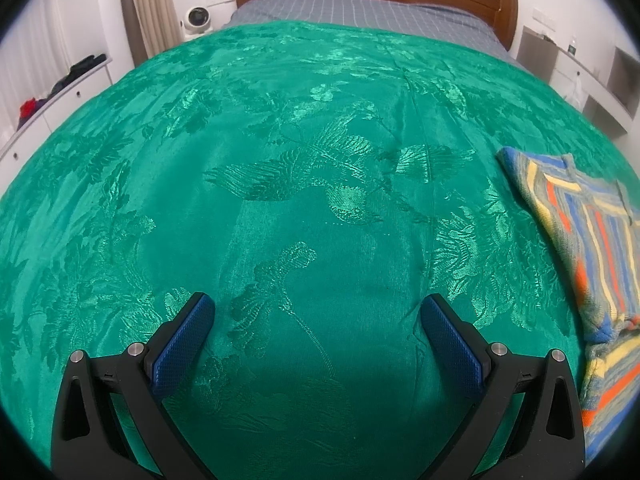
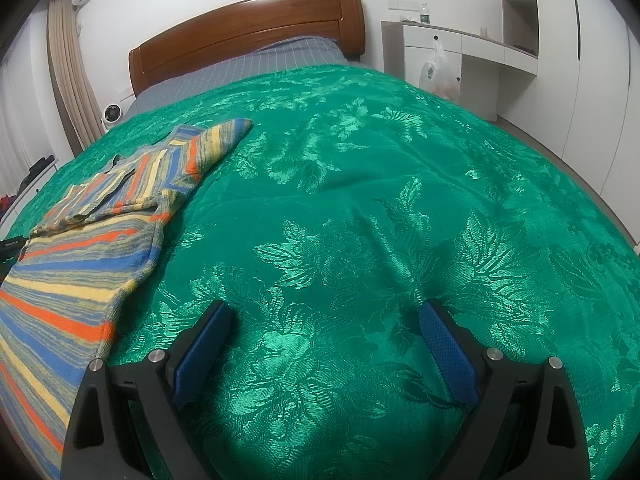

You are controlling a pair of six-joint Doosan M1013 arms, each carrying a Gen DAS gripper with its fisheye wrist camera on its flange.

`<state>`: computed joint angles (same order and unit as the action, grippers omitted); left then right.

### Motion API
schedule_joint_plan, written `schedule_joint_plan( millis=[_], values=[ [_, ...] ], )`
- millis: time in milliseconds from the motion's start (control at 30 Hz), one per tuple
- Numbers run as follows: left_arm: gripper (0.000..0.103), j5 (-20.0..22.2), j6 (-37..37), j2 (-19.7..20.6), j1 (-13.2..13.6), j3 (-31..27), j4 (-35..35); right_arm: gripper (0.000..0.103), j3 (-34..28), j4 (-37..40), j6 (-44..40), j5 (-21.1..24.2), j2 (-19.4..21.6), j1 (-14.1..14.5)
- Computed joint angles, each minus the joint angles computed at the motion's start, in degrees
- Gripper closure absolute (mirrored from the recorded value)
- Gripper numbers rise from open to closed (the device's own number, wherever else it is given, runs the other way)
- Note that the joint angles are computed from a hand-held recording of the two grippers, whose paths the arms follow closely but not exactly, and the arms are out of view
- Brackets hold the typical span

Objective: Fold small clothes

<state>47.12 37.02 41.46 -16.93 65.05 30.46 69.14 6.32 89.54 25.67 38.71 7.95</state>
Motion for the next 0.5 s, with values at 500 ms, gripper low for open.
schedule_joint_plan(
  millis=[500],
  values=[
    [0.000,-0.7,-0.2,-0.4,0.0,0.6,-0.1,0.009,0.1,0.4,-0.3,0.0,-0.1,-0.1]
  ],
)
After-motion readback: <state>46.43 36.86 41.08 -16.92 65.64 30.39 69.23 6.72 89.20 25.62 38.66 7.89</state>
